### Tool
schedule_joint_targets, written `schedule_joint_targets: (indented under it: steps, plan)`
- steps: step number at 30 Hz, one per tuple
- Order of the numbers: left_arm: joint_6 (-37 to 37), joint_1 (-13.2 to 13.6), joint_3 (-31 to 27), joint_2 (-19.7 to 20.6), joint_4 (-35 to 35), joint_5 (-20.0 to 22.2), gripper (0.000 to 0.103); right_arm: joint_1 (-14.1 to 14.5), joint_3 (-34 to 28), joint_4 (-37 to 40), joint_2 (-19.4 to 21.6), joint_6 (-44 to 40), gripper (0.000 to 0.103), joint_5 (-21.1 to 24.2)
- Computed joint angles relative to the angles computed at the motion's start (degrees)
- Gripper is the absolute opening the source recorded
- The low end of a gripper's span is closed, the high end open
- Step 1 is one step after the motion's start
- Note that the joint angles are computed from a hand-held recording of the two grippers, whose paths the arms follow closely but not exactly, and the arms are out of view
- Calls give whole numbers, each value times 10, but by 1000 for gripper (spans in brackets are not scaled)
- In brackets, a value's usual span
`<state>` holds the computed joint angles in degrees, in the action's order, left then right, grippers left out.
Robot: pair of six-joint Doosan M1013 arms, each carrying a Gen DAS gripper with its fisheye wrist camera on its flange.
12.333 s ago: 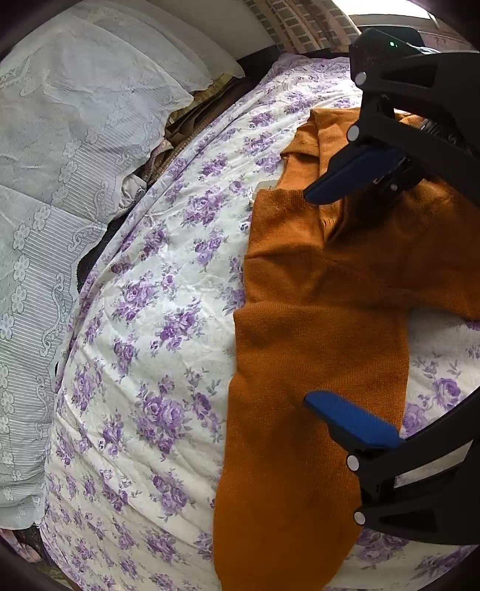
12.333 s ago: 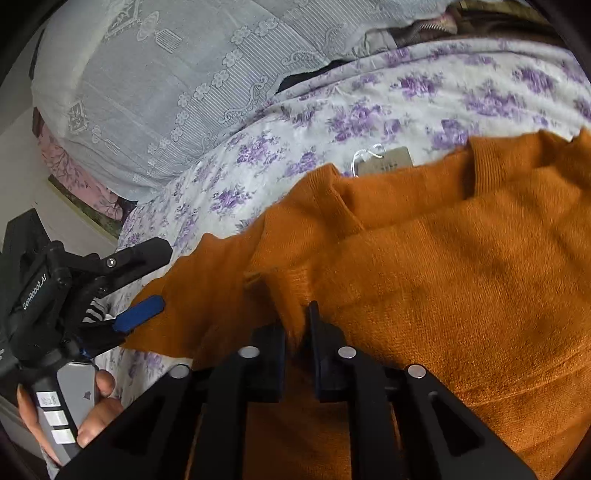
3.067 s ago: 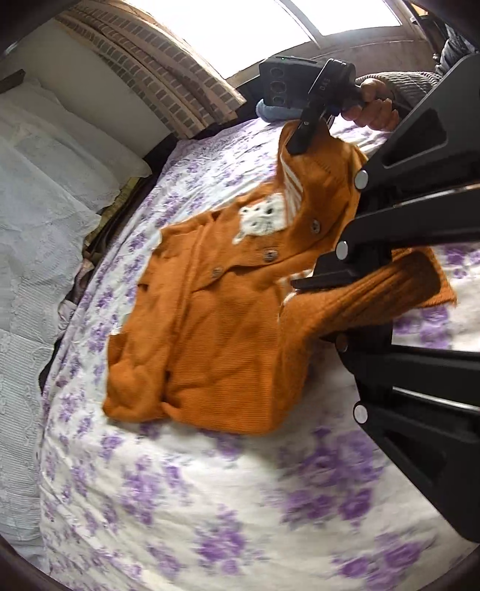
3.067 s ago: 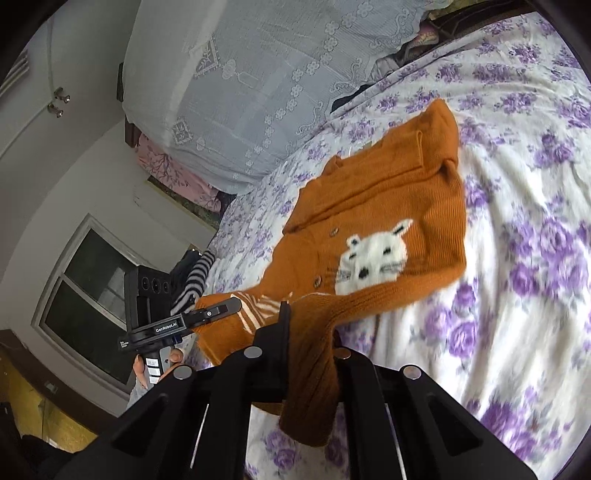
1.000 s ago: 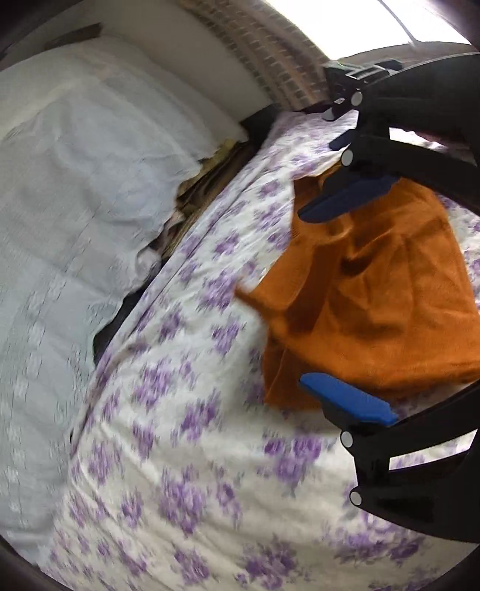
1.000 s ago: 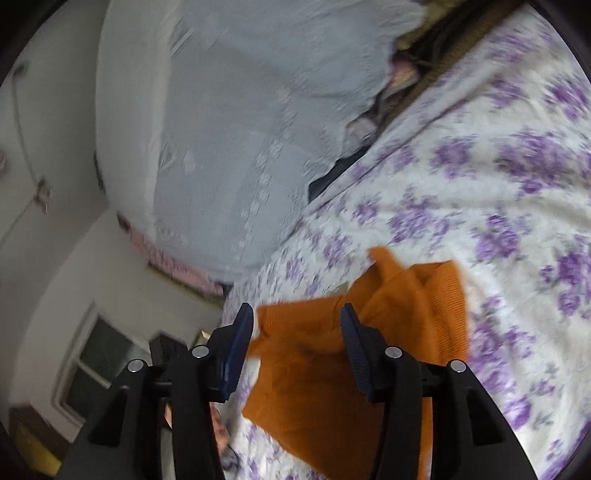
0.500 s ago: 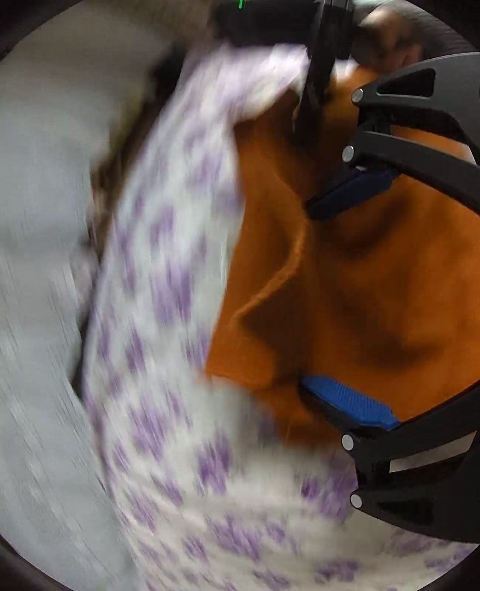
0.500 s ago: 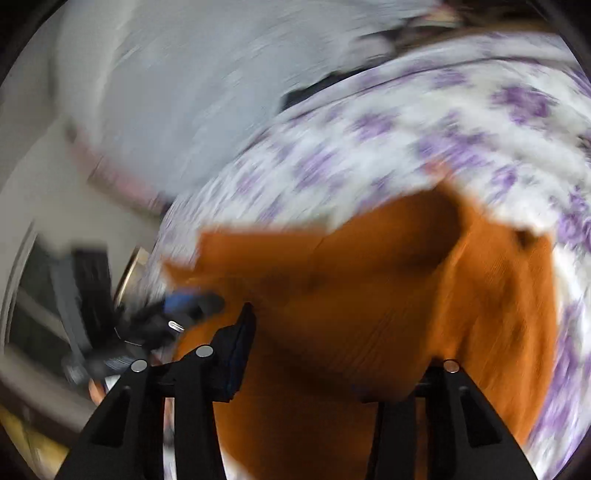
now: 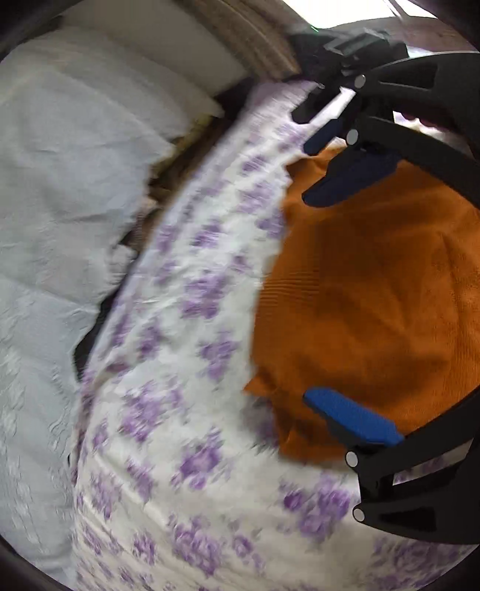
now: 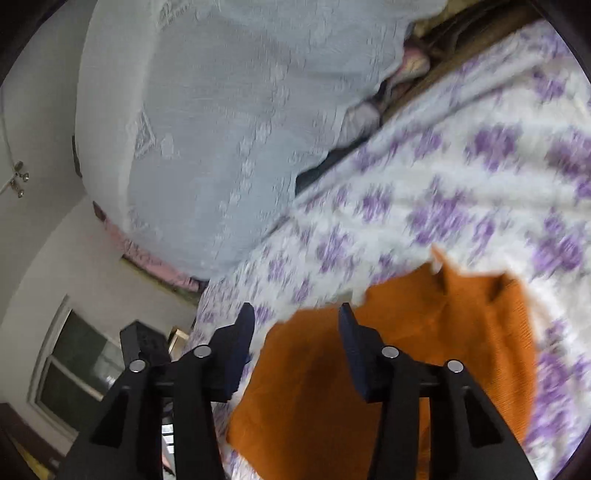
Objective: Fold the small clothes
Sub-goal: 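Lower the folded hem onto the cardigan and open both grippers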
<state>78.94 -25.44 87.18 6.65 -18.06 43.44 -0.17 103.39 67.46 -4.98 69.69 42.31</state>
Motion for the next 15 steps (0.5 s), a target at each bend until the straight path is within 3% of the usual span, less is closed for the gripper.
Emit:
schedule_joint_targets:
  steps: [1, 4, 6, 7, 8, 10, 13, 15]
  plan:
    - [-24, -8, -6, 8, 40, 17, 96, 2, -1, -32, 4, 30, 47, 1]
    - [-91, -40, -11, 20, 197, 43, 96, -3, 4, -86, 11, 99, 10, -6]
    - [-133, -57, -8, 13, 266, 53, 96, -10, 12, -80, 0, 113, 10, -22]
    - [-160, -62, -3, 5, 294, 56, 95, -10, 16, -93, -9, 120, 16, -30]
    - [-164, -64, 9, -8, 292, 42, 95, -4, 19, -115, -21, 125, 27, -43]
    - [-127, -60, 23, -26, 238, 16, 95, 5, 23, -115, -38, 90, 39, -48]
    - [-134, -82, 32, -35, 268, 23, 96, 30, 21, -153, -51, 67, 39, -27]
    - [-155, -102, 27, -19, 321, 73, 99, 46, 23, -205, -50, 96, 39, -3]
